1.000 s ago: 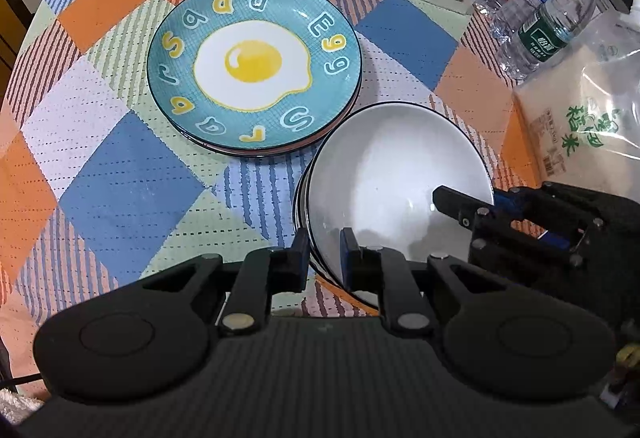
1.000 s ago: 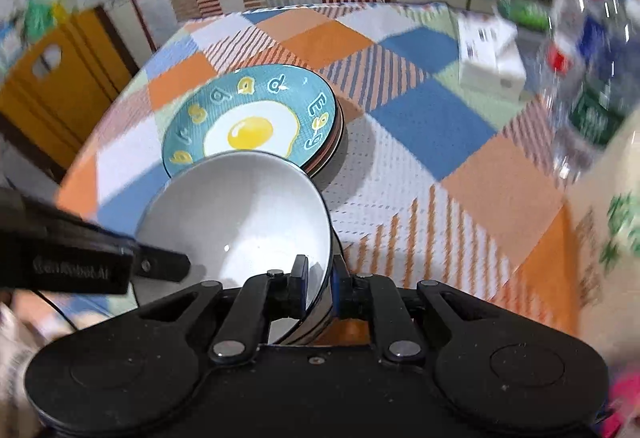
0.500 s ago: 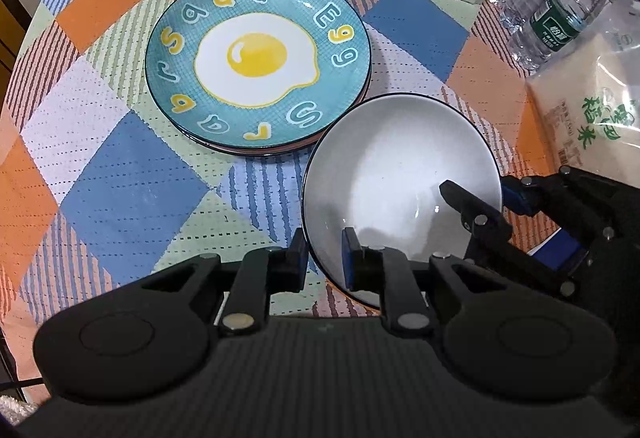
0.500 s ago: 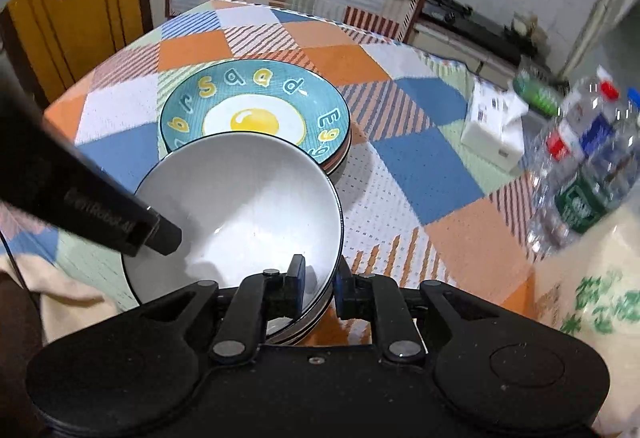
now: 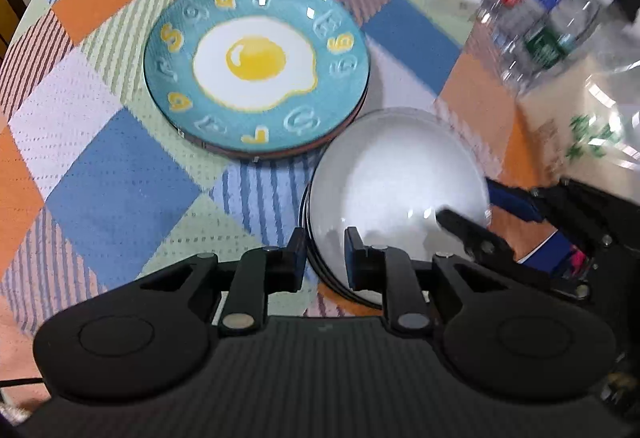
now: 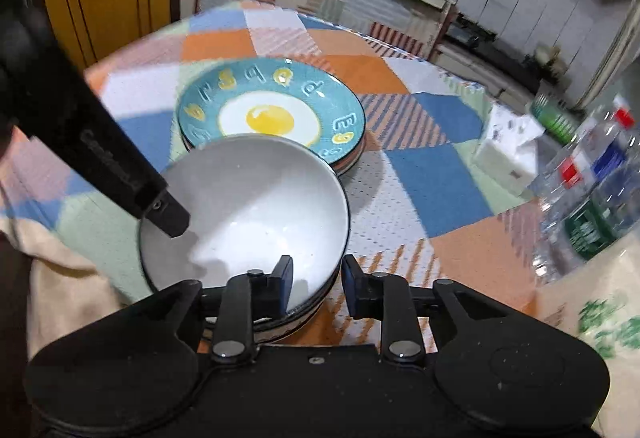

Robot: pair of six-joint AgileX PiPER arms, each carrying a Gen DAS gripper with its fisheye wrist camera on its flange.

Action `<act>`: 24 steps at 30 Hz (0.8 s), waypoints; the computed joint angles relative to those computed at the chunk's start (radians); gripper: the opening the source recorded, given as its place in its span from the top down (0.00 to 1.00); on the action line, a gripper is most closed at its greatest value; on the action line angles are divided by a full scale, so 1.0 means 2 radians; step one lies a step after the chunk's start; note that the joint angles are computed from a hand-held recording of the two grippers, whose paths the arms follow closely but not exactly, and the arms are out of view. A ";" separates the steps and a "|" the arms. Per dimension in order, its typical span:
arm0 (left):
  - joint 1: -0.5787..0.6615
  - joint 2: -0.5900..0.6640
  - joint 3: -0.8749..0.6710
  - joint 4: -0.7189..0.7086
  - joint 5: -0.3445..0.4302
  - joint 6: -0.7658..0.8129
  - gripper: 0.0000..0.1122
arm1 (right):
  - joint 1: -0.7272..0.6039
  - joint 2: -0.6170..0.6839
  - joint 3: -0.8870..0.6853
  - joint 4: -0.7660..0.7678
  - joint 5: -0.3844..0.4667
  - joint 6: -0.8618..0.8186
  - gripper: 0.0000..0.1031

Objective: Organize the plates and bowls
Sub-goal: 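Grip the bowl stack rim with the left tool while the right tool grips the opposite rim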

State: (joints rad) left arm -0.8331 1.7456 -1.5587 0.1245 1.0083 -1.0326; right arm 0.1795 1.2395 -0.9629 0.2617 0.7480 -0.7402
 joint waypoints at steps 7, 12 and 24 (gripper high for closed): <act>-0.002 -0.049 0.060 0.052 -0.052 -0.047 0.77 | -0.188 -0.006 -0.028 0.208 0.151 -0.193 0.40; -0.005 -0.059 0.097 0.070 -0.094 -0.071 0.66 | -0.218 0.013 -0.024 0.209 0.189 -0.208 0.30; 0.001 -0.048 0.167 0.066 -0.183 -0.092 0.58 | -0.116 0.059 0.074 0.188 0.060 -0.223 0.11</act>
State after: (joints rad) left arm -0.8314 1.6494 -1.2241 0.2562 0.6427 -1.2165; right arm -0.0526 1.3574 -0.8145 0.6381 0.8672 -1.1857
